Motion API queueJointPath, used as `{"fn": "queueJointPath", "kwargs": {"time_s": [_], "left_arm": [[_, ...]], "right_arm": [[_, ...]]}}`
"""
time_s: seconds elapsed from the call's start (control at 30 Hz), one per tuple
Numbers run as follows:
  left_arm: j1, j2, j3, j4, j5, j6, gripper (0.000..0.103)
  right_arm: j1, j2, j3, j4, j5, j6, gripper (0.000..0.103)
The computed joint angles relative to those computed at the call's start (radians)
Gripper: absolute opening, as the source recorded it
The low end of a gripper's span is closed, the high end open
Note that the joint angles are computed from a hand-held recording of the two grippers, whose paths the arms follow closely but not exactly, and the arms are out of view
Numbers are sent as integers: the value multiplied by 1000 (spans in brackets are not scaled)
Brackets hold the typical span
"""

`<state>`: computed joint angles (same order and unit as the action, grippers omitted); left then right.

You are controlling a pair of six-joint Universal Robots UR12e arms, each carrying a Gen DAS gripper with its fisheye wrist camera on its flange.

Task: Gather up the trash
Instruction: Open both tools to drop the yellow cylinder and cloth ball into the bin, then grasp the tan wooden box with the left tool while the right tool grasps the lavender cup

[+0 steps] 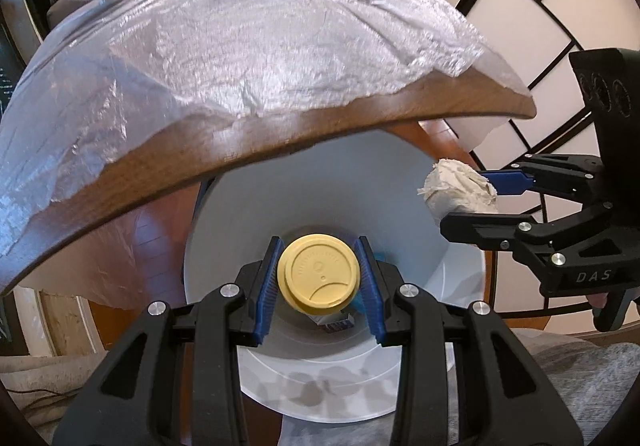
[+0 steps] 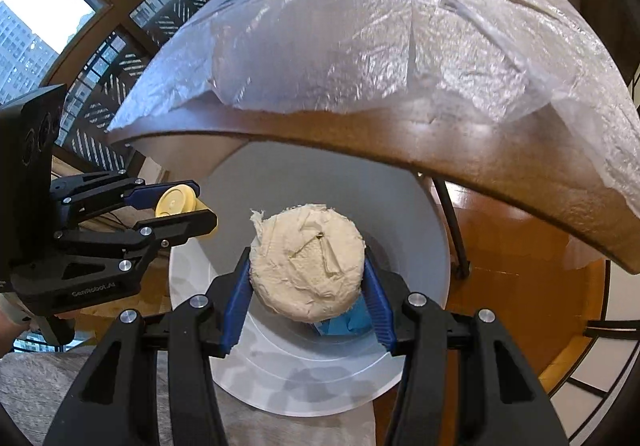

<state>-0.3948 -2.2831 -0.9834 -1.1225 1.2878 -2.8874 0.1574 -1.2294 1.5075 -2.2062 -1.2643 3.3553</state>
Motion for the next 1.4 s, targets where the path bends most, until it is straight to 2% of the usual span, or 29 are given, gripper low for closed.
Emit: {"fn": "queueJointPath", "kwargs": {"time_s": [0.67,1.17,1.27,1.3,1.33,1.37,1.4], "left_arm": [[-12,-33,7,-51,58,22,38],[-20,-76,48,-99,107,47,38],[-16,-79,44,-98,79,61,39],[-15,-79,43,-98,72,69,41],[-15,-80,44,-101,68,75,49],[-15,-78,42,-97,69,75,74],[-13,-71,30,-74,66,65,82]], "right_arm": [[18,47,-33,85,-43,-53,51],[26,79,-45,97,-60,-51,51],[26,82,-45,99,-59,-50,51],[28,80,-42,95,-57,-47,51],[27,75,-37,85,-60,-38,53],[28,71,-34,76,-72,-25,65],[27,63,-29,65,-85,-13,73]]}}
